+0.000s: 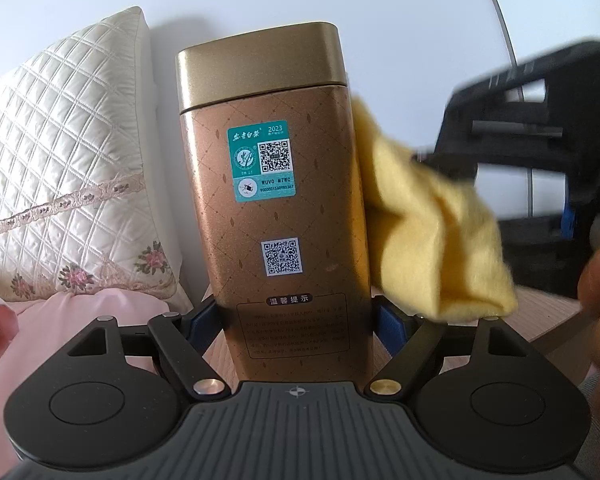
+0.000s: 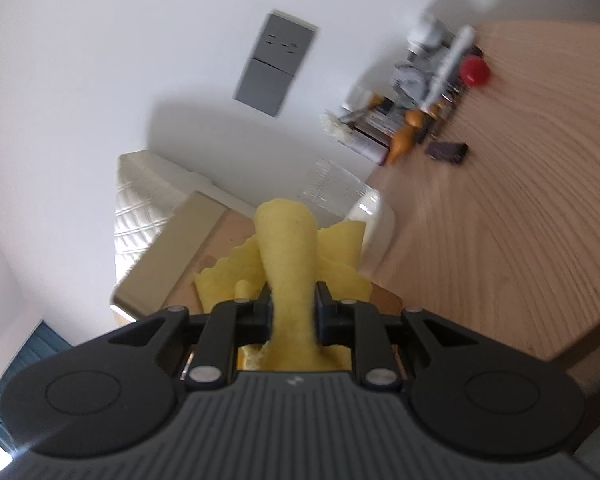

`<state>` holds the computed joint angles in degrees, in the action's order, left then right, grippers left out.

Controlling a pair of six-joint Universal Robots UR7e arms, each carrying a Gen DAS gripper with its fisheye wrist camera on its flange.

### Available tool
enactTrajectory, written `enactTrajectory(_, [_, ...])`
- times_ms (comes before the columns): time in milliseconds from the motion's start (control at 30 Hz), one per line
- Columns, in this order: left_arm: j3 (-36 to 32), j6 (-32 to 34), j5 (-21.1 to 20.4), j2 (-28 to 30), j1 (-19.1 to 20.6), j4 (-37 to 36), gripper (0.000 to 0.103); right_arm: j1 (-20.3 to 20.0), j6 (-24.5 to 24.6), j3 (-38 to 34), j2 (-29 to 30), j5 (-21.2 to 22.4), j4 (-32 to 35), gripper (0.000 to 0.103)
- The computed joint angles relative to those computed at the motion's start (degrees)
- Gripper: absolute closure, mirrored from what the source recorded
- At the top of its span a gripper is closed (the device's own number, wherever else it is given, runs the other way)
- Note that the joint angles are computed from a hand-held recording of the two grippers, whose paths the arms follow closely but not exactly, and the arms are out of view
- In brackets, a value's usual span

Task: Clean container
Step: 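Hold the tin with the left gripper while the right gripper wipes its side with the cloth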

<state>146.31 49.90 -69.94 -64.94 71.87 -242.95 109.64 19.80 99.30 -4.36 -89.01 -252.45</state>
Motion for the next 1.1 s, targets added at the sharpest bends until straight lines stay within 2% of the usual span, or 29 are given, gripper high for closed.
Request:
enactTrajectory(133, [0.5, -0.1, 0.7, 1.1, -0.7, -1.7, 0.021, -0.3, -3.3, -0.6, 0.1, 5.1, -3.2, 0.082])
enactTrajectory(267, [-0.3, -0.3, 0.9, 1.2, -0.7, -1.4, 0.021, -0.3, -3.6, -0.2, -0.1, 4.7, -2.8, 0.082])
enactTrajectory(400, [-0.4, 0.1, 0.5, 0.7, -0.5, -0.8, 0.021, -0.2, -1.1, 0.6, -0.3, -0.2, 0.7, 0.082])
enactTrajectory(467, [-0.4, 0.1, 0.6, 0.8, -0.5, -0.9, 0.021, -0.9, 1.0, 0.5, -0.1, 0.5, 0.8, 0.082])
enactTrajectory(600, [-1.7, -0.2, -0.5, -0.5, 0.3, 1.6, 0.021, 0.1, -2.3, -0.1, -0.1, 0.8, -0.4, 0.082])
enactTrajectory(700, [-1.8, 0.0, -1.1, -1.2, 0.9, 2.3, 0.021, 0.3, -2.9, -0.5, -0.5, 3.0, -1.6, 0.082])
enactTrajectory(867, [-3.7, 0.7, -2.9, -3.0, 2.9, 5.6, 0.021, 0.1, -4.1, -0.4, -0.8, 3.5, -1.7, 0.082])
enactTrajectory(967, [-4.7, 1.0, -4.0, -4.3, 4.2, 7.9, 0.021, 0.3, -3.1, 0.0, -0.5, 0.8, -0.4, 0.082])
enactTrajectory(1033, [-5.7, 1.1, -4.9, -5.2, 5.1, 9.6, 0.021, -0.1, -1.8, 0.0, 0.1, 1.2, -1.0, 0.082])
enactTrajectory(1100, [-6.6, 1.4, -5.6, -5.8, 6.0, 10.9, 0.021, 0.2, -2.6, -0.1, 0.0, 0.6, -0.7, 0.082])
